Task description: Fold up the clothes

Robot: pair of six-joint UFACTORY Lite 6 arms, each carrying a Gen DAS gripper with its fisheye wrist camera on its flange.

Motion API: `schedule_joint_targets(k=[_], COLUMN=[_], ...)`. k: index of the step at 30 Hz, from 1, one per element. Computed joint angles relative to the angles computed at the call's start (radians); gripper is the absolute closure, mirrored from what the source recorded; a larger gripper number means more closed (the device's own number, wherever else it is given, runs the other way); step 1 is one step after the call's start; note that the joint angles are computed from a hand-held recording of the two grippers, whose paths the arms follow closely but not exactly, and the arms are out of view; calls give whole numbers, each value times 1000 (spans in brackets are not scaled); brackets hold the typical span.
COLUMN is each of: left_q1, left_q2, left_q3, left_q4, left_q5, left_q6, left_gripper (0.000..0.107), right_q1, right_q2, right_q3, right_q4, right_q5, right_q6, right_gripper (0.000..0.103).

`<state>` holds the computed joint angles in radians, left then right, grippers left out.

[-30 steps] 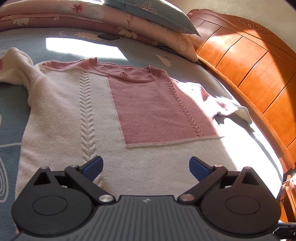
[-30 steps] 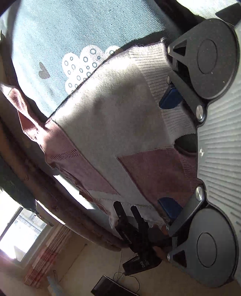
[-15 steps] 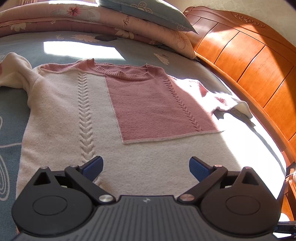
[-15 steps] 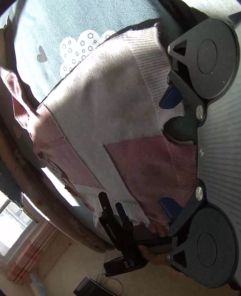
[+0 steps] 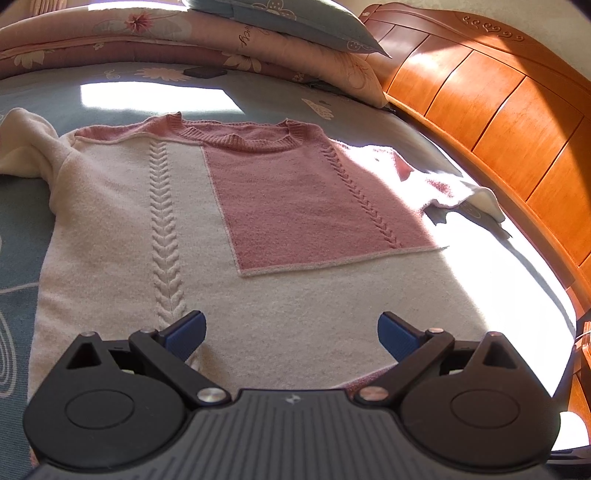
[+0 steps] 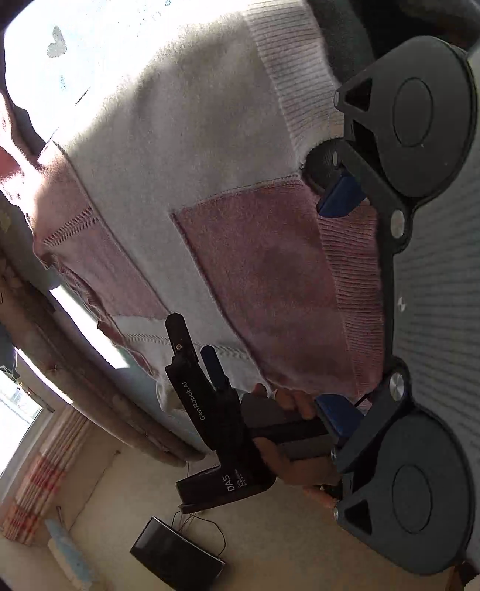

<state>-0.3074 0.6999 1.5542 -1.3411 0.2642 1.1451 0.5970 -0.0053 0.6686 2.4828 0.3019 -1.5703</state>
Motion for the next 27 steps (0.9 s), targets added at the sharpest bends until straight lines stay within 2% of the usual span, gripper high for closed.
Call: schedule_joint_targets(k=[3,6,8,10,13,15,17,20,22,25,27], left_q1=[7,12,19,39,103,161,210,257,276,308,324], left_q2=[-5,-9,-11,-32,-109,-158,-193,-192,-172,-153,-139], left_q3=[-5,-6,5,9,-31,-75,-117,-122,-102,-95,-91], left_q4=[-25,-20,75,168,172,86,28,54,124,144,126], left_q5=[9,9,20,73,216,331,395,421,399,395,422], left_q6=[22,13,-94,-194,-231,-149,-91,-113,-190,-227,-216], left_gripper=[8,8,8,8,8,8,8,8,8,8,8], right_q1=[24,28,40,55,56,63,64,64,68,82,74], right_q2=[67,7,-22,-10,39,89,159,255,304,297,282], right_q3=[38,-19,-15,23,73,119,178,254,291,272,255], right_q4=[-18,57,91,122,118,124,34,-60,-106,-81,-101], right_q5=[-18,-34,-116,-171,-110,-77,-39,19,32,38,101], right_q6=[6,-64,-80,-117,-131,-153,-85,-15,34,10,23], right_gripper=[0,0,0,0,0,0,0,0,0,0,0])
